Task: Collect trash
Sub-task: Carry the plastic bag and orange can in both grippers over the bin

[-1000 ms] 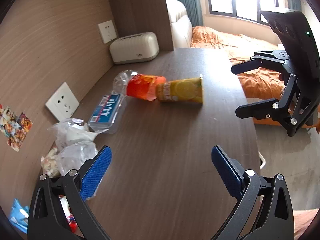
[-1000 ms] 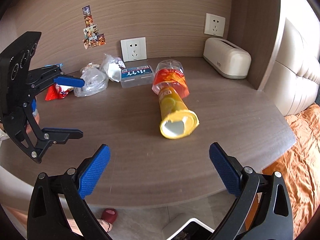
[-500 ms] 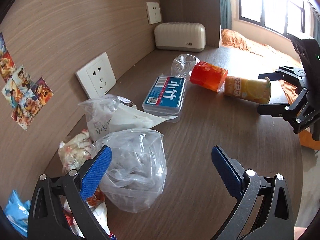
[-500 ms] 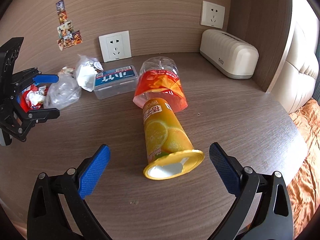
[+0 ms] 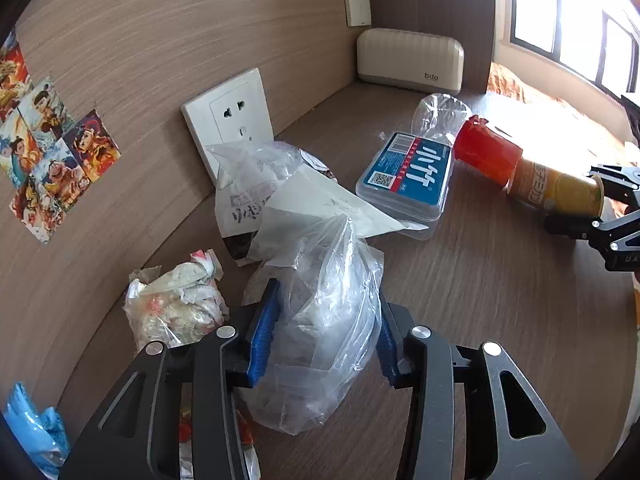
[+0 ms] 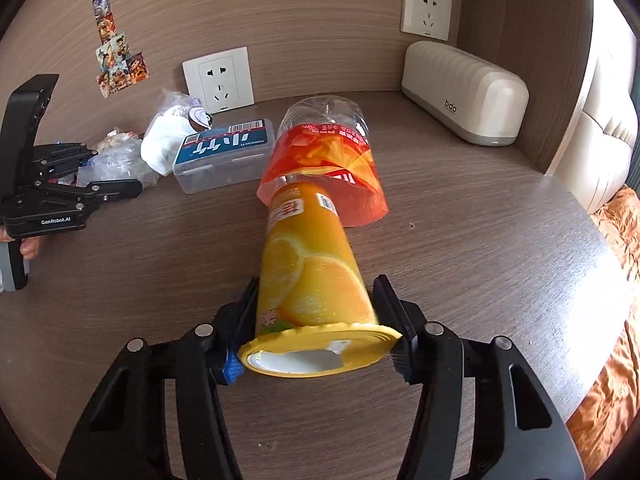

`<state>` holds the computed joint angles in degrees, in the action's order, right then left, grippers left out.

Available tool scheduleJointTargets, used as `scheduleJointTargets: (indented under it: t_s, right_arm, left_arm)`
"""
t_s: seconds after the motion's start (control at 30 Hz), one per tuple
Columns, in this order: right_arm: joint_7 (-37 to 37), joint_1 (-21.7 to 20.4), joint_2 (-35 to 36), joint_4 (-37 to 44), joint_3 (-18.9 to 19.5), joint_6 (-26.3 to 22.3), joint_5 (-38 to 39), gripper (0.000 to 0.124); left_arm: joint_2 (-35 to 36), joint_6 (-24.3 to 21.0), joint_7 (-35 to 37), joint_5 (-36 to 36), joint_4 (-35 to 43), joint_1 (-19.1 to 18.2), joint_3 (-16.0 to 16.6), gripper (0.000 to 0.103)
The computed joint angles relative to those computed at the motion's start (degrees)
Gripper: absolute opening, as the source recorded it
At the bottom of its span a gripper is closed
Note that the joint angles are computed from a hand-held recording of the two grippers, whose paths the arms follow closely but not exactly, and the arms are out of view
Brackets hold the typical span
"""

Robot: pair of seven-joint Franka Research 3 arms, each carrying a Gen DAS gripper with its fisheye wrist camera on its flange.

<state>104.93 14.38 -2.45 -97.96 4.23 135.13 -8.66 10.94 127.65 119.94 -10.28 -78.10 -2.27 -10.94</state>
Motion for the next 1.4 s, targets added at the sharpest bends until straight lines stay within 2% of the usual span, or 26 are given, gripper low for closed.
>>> scheduleJointTargets:
  t_s: [0.07, 0.17, 0.4, 0.63, 0.8, 1.03, 1.23, 1.4]
  right_arm:
    - [0.6, -0.1, -0.9, -0.9, -0.1, 0.7, 0.3, 0.056]
    - [-0.3, -0.2, -2.9, -2.2, 0.0, 1.2, 2.8, 0.056]
    - [-6.6, -0.3, -7.8, -4.7, 0.5, -1.6, 7.4, 0.056]
    - [-8.6, -2.1, -16.8, -11.0, 1.4, -5.6, 7.3, 0.056]
    - [-7.3, -5.0, -27.0, -18.4, 1.7, -8.6, 7.7, 0.056]
    - [-6.7, -10.1, -41.8, -27.8, 1.4, -18.0, 7.3, 0.056]
    - [-8.5, -13.8, -52.2, -35.3, -0.2, -25.7, 7.9, 0.056]
    - [-11.9, -15.7, -57.7, -42.3, -2.2, -27.9, 8.9, 0.056]
  left_arm:
    - [-1.0, 0.2, 0.8, -0.1, -0.9, 0.1, 0.0, 0.039]
    - [-3.2, -2.1, 3.5, -3.5, -2.0, 0.8, -0.2, 0.038]
    - [-10.3, -9.2, 17.2, -15.3, -6.3, -0.5, 0.8, 0.038]
    - [-12.5, -13.2, 23.7, -17.0, -7.3, -5.4, -0.1, 0.038]
    - [-14.6, -15.1, 26.0, -19.2, -9.2, -9.5, -1.2, 0.038]
    - [-15.2, -17.7, 28.3, -20.3, -10.9, -16.5, -4.3, 0.038]
    - [-14.9, -17.1, 29.3, -19.5, -14.6, -22.1, -7.1, 0.038]
    - [-12.7, -14.5, 28.5, -17.8, -18.2, -25.4, -9.0, 0.038]
